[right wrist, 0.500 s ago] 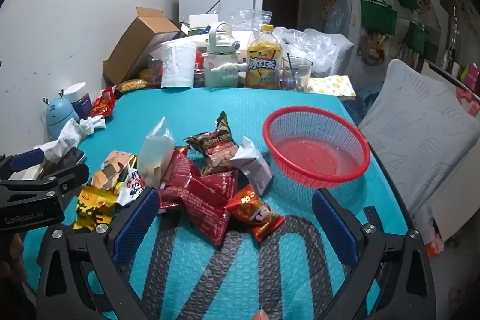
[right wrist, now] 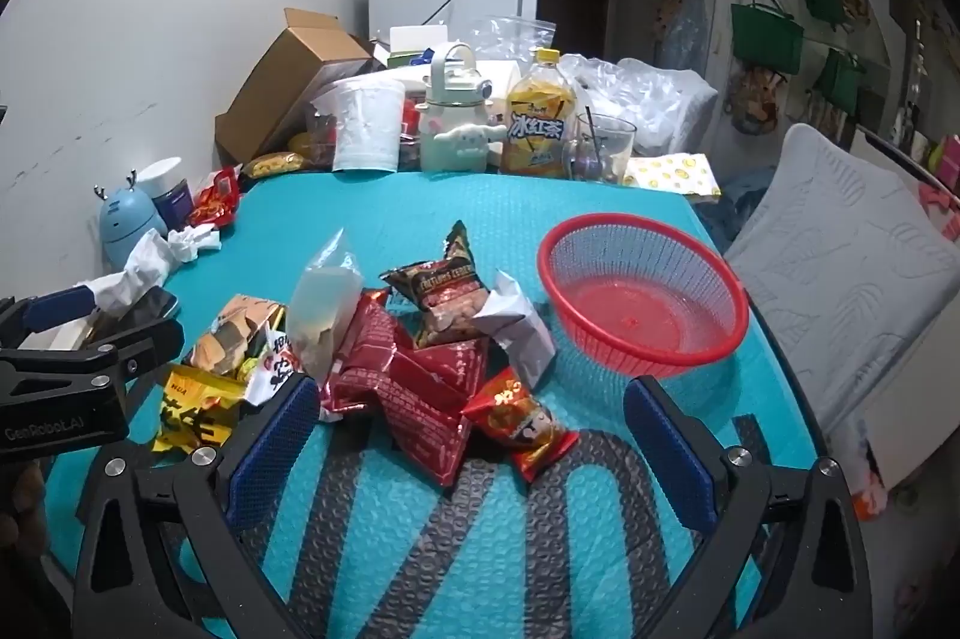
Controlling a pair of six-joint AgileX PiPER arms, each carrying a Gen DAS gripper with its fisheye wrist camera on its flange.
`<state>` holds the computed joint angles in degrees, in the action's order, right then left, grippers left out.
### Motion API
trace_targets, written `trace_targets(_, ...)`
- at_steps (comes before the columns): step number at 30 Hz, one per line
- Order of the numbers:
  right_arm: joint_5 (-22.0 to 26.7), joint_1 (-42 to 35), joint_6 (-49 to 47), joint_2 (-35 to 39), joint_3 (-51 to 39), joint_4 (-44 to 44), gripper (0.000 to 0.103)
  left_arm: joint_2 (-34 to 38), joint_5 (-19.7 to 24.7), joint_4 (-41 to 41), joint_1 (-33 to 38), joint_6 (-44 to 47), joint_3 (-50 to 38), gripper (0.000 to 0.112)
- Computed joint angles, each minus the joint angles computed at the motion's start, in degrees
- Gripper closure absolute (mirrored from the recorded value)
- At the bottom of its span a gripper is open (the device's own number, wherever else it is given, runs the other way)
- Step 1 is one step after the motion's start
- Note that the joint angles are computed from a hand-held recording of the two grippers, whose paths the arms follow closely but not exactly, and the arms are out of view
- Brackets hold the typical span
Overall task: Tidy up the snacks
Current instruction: 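Move both tools toward the snack pile on the table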
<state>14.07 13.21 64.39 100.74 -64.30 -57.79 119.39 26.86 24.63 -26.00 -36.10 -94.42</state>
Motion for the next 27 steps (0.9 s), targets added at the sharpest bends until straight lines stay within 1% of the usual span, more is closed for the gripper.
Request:
trace_targets(1, 0.37, 0.27, -0.17, 0.05, -0.24, 0.14, 0.0, -0.55, -0.98, 0.33, 0.16, -0.03, 1.12, 0.009)
trace_targets(5, 1.09, 0.71, 3.33, 0.07, -0.04, -3.24, 0.0, -1.29, -1.51, 1.31, 0.11, -0.54, 2.18, 0.009)
trace_targets(13, 1.28, 0.38, 2.75, 0.04, 0.02, -1.77, 0.0, -1.99, -2.06, 0.83, 0.03, 0.22, 2.96, 0.009)
trace_targets(17, 1.09, 0.06, 1.13, -0.03, 0.03, 0.3, 0.0, -2.39, -2.56, 1.08, -0.12, 0.03, 3.48, 0.009)
trace_targets(24, 1.32, -0.04, 2.78, -0.31, 0.28, -1.07, 0.0, -2.55, -2.92, 0.9, -0.19, 0.19, 3.9, 0.009)
trace_targets(27, 0.98, -0.22, 2.32, -0.39, 0.41, -0.4, 0.0, -2.61, -2.74, 0.46, -0.35, 0.51, 3.84, 0.009)
